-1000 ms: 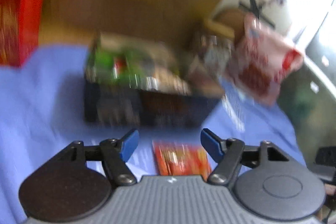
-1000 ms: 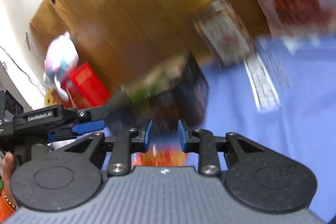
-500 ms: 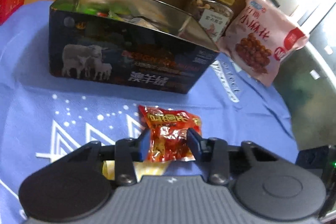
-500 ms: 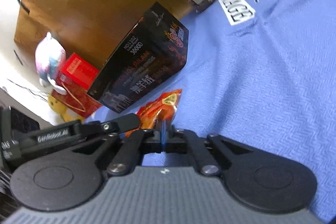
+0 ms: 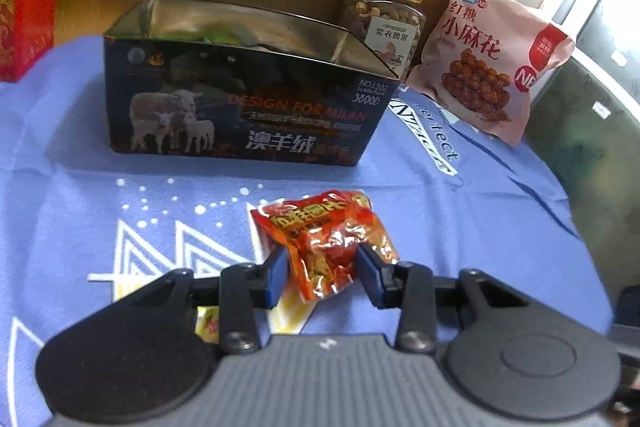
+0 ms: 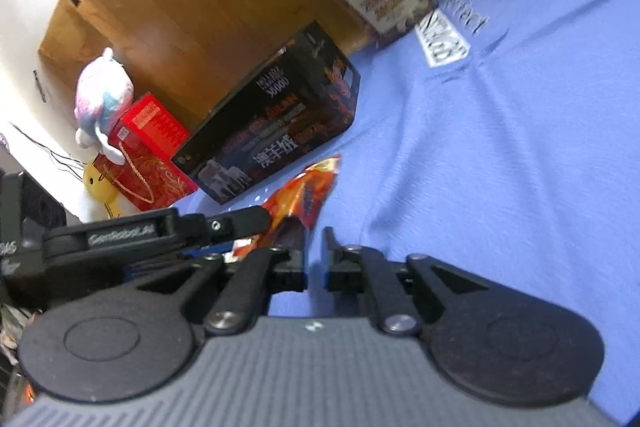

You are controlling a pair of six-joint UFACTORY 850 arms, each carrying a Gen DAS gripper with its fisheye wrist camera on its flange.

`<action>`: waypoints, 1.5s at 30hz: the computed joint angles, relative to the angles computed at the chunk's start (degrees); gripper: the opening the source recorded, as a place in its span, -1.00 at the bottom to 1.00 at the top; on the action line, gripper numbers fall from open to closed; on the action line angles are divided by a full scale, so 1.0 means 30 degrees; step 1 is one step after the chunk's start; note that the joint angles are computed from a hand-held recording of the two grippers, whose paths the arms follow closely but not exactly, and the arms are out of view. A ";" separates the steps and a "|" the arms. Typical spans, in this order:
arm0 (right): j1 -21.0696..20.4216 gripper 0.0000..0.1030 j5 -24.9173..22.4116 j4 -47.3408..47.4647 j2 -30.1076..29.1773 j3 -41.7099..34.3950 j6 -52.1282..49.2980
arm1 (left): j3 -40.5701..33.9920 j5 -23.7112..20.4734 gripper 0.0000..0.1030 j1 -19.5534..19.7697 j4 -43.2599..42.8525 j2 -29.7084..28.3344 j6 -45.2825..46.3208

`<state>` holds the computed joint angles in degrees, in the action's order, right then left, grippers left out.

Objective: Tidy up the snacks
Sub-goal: 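Grasp the red snack packet with the left gripper, then close the left gripper on the red packet and lift it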

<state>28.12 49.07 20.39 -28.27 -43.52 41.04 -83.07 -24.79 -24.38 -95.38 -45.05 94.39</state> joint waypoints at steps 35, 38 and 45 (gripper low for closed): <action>0.0071 -0.54 0.2410 0.0321 0.0298 0.1456 0.2478 | 0.4174 -0.0127 0.00 -0.0965 -1.5635 0.2508 1.7076; 0.0087 -0.54 0.2358 0.0413 0.0292 0.1436 0.2393 | 0.4235 -0.0219 0.00 -0.1159 -1.6028 0.2538 1.8100; 0.0063 -0.54 0.2259 0.0436 0.0315 0.1422 0.2266 | 0.4464 -0.0513 0.00 -0.1369 -1.6271 0.2731 1.8831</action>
